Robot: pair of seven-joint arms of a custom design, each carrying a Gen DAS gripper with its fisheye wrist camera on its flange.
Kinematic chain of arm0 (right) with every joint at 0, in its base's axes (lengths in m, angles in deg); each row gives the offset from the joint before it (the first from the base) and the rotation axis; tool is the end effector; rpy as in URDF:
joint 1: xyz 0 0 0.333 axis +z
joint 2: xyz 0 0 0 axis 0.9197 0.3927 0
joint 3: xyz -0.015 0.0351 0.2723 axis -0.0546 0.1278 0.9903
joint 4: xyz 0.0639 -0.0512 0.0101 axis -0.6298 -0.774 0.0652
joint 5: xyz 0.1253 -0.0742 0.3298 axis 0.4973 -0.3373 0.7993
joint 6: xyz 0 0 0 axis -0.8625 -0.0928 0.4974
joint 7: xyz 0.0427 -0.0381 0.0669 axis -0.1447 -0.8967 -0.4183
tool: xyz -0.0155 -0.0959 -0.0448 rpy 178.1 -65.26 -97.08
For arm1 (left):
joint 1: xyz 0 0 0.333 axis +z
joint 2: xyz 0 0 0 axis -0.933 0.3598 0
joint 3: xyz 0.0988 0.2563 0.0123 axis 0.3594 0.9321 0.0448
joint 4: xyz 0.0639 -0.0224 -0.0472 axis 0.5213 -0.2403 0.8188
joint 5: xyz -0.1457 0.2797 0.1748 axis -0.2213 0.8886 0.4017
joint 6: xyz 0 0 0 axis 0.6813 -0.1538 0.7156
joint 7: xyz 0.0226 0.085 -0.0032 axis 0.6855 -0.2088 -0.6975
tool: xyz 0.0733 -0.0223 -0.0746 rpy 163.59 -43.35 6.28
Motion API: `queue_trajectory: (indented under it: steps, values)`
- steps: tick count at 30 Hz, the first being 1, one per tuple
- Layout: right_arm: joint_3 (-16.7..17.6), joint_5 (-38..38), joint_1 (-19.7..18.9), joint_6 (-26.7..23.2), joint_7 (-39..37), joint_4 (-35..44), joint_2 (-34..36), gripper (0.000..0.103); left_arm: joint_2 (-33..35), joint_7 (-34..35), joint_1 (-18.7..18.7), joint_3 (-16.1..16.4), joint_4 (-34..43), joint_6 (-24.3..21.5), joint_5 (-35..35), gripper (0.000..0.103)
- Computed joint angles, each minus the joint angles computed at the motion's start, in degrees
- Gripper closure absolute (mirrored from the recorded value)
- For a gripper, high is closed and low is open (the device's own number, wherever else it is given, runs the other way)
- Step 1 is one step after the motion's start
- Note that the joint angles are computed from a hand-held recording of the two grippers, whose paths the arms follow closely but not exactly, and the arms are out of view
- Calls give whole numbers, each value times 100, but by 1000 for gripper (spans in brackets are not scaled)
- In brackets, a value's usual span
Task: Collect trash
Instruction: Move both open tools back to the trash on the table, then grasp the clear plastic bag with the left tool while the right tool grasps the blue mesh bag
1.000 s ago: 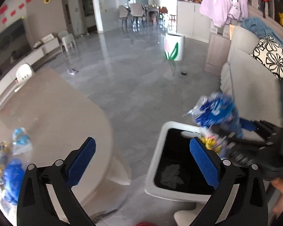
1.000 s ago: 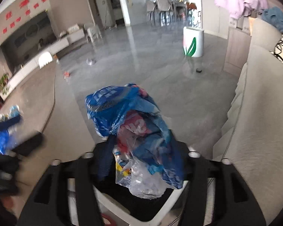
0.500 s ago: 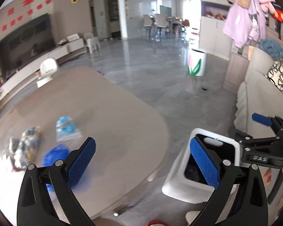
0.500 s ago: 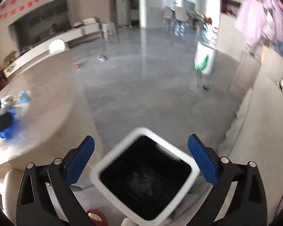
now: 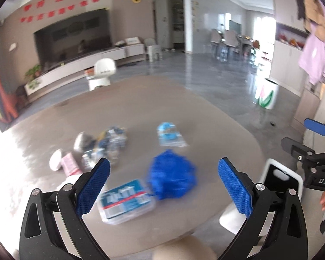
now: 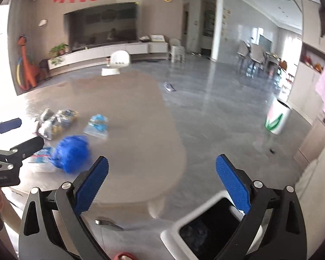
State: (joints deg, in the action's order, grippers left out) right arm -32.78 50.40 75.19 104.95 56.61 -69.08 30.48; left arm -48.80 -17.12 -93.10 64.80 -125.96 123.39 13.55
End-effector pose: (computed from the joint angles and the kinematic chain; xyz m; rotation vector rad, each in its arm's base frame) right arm 0.6234 0.0420 0.3715 -1.7313 1.5849 -0.8420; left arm 0.6659 -0.2364 0.3595 -1.4861 1.8725 -0.8616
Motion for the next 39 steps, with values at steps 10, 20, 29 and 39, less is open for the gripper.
queue_trajectory:
  steps: [10, 20, 29, 39]
  values:
    - [521, -74, 127, -341, -20, 854, 479, 5, -329, -756, -340, 996, -735, 509, 153, 5]
    - [89, -197, 835, -701, 322, 1743, 1144, 5, 43, -786, -89, 1127, -619, 385, -224, 5]
    - [293, -283, 748, -1144, 401, 2315, 1598, 5, 688, -166, 831, 130, 242, -334, -513, 5]
    - [749, -123, 363, -1510, 168, 2669, 1847, 5, 962, 1678, 2139, -1695, 613, -566, -1477, 76]
